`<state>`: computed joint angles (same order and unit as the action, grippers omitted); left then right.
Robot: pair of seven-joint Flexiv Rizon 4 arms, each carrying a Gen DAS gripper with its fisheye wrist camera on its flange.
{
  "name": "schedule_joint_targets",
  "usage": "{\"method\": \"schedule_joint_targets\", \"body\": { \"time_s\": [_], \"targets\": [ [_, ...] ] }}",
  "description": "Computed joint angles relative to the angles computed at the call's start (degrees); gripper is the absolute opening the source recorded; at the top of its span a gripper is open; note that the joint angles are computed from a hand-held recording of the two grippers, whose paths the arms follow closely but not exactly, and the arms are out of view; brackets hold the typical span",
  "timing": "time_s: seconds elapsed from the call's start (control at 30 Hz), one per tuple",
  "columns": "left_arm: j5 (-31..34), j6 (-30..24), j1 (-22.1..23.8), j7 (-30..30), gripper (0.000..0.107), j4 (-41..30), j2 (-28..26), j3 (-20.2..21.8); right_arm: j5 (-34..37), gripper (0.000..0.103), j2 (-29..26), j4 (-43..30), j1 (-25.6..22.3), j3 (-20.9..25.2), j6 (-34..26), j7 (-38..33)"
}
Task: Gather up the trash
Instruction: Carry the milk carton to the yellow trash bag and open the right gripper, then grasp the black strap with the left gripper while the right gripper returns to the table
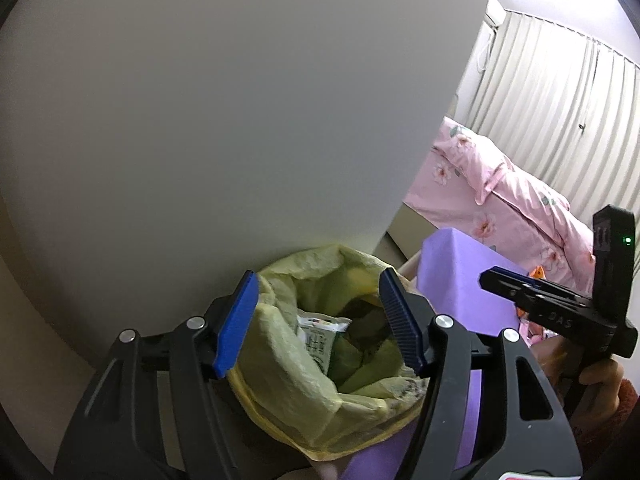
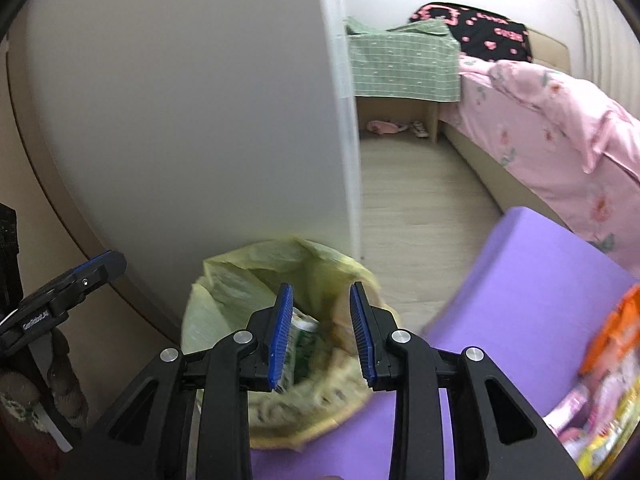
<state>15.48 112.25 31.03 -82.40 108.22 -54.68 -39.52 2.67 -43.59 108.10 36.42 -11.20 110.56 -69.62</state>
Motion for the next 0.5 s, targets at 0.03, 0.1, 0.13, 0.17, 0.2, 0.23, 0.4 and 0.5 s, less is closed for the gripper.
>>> {"method": "schedule_joint_targets", "body": {
  "time_s": [0.03, 0.1, 0.13, 0.17, 0.2, 0.23, 0.4, 0.5],
  "targets": [
    [0.26, -0.23, -0.16, 0.22, 0.059, -0.02, -0.08, -0.22, 1.19, 0.029, 0.73, 1.59, 1.16, -1.43, 0.48, -0.13],
    [0.49, -0.79, -0.54, 0.67, 0.059, 0.10, -0.06, -0.75, 3.58, 0.029, 1.98, 4.72, 3.50, -3.92, 1.85, -0.91],
    [0.65, -1.09, -0.64, 1.03, 0.060, 0.13, -0.27, -1.17, 4.99, 0.029, 2.55, 6.24, 4.90, -5.70, 2.18, -1.56],
    [0.93, -1.56, -0.44, 1.55, 0.060, 0.20, -0.50, -1.86, 5.54, 0.029, 2.47, 6.51, 5.01, -6.64, 2.13, -2.13],
    [1.00, -1.77, -0.35, 2.04, 0.060, 0.27, -0.75, -2.35, 7.15, 0.029, 3.07, 8.15, 6.71, -8.21, 2.59, -2.69],
    [1.47, -2.44, 0.08, 2.88, 0.060, 0.23, -1.39, -3.48, 8.97, 0.029, 3.68, 9.96, 8.47, -9.99, 3.08, -3.29],
    [1.85, -5.95, 0.80, 8.60, 0.060, 0.11, -5.51, -9.04, 16.41, 0.029, 5.92, 16.83, 14.22, -16.16, 3.91, -5.23],
    [1.31, -9.13, 0.47, 12.81, 0.060, 0.17, -7.99, -12.41, 21.00, 0.029, 6.70, 21.38, 17.96, -20.30, 4.55, -5.18]
  ]
}}
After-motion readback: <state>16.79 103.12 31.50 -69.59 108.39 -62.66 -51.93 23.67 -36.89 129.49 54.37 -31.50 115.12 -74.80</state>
